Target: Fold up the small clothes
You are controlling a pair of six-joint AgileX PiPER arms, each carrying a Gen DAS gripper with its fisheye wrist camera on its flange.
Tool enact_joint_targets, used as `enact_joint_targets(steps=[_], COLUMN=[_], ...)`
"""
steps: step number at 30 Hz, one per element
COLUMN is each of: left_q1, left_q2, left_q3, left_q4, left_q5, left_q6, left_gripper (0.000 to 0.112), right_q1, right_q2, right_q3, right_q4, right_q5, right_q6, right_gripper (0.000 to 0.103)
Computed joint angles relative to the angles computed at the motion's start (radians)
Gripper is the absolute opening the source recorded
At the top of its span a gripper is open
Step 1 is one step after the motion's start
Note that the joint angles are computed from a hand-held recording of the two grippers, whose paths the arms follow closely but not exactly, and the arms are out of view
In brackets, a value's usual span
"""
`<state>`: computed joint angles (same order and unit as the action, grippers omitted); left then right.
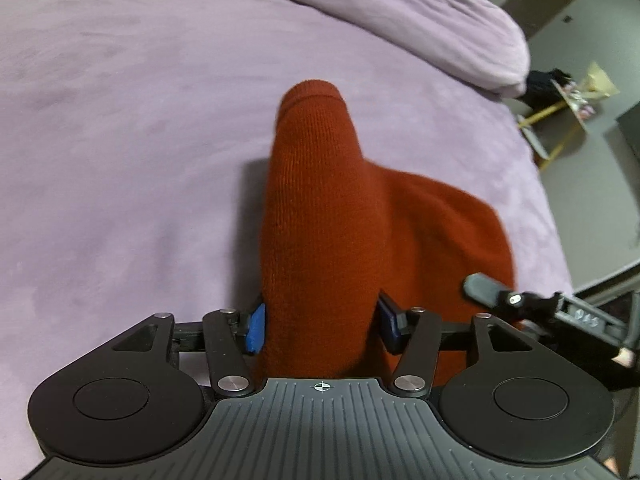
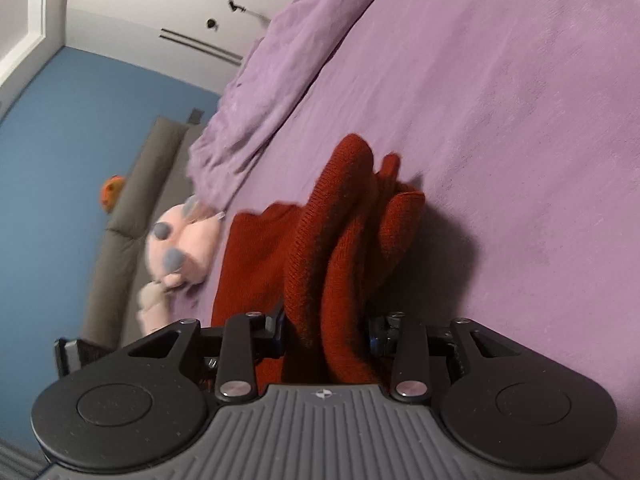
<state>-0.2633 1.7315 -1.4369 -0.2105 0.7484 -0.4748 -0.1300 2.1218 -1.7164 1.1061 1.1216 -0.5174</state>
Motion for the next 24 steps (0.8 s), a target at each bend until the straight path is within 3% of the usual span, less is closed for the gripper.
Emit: enact_joint_targets(steps=[2, 4, 7, 9, 12, 16, 20, 22, 24], left_q1=[-0.023, -0.05, -0.146, -0.223, -0.36, -0.428, -0.503, -0.532, -0.551], left_q2=[-0.048, -0.138, -0.306, -0.387, -0.447, -0.459, -0.357, -0.309, -0.28], left_q3=[0.06, 0.164, 0.373, 0.471, 0.567, 0.614, 0.559, 0.528, 0.503], left_q4=[0.089, 0.161, 0.426, 0.611, 0.848, 0.847, 0.971, 1.005, 1.046], left_q5=[-0.031, -0.105, -0.23, -0.235, -0.166, -0.134, -0.022, 0.03, 0.053], left_q6=[-0.058, -0.117, -0.404, -0.604, -0.889, -0.895, -0.964, -0.989, -1.033], left_gripper=[0.061, 0.062, 0.073, 0.074, 0.074, 0.074, 0.074, 0.073, 0.074], right_q1=[0.017, -0.001, -0.081, -0.126, -0.156, -0.18, -0.123, -0.116, -0.129], right_q2=[-0.095, -0.21, -0.327, -0.41, -0.495, -0.502, -0.491, -0.475, -0.445], right_q3=[0.089, 0.242, 0.426, 0.559, 0.693, 0.765, 0.773, 0.778, 0.806], right_q4=[-0.098, -0.086, 0.038, 0.091, 0.09, 0.144, 0.215, 0.24, 0.331], right_q5=[-0.13, -0.237, -0.202, -0.189, -0.185, -0.143, -0.204, -0.195, -0.126], right_q6=[-0.021, -0.098, -0.206, -0.258, -0.25, -0.221, -0.157, -0.105, -0.095], right_gripper=[0.047, 0.054, 0.06, 0.06, 0.06, 0.053, 0.038, 0.017, 0.01])
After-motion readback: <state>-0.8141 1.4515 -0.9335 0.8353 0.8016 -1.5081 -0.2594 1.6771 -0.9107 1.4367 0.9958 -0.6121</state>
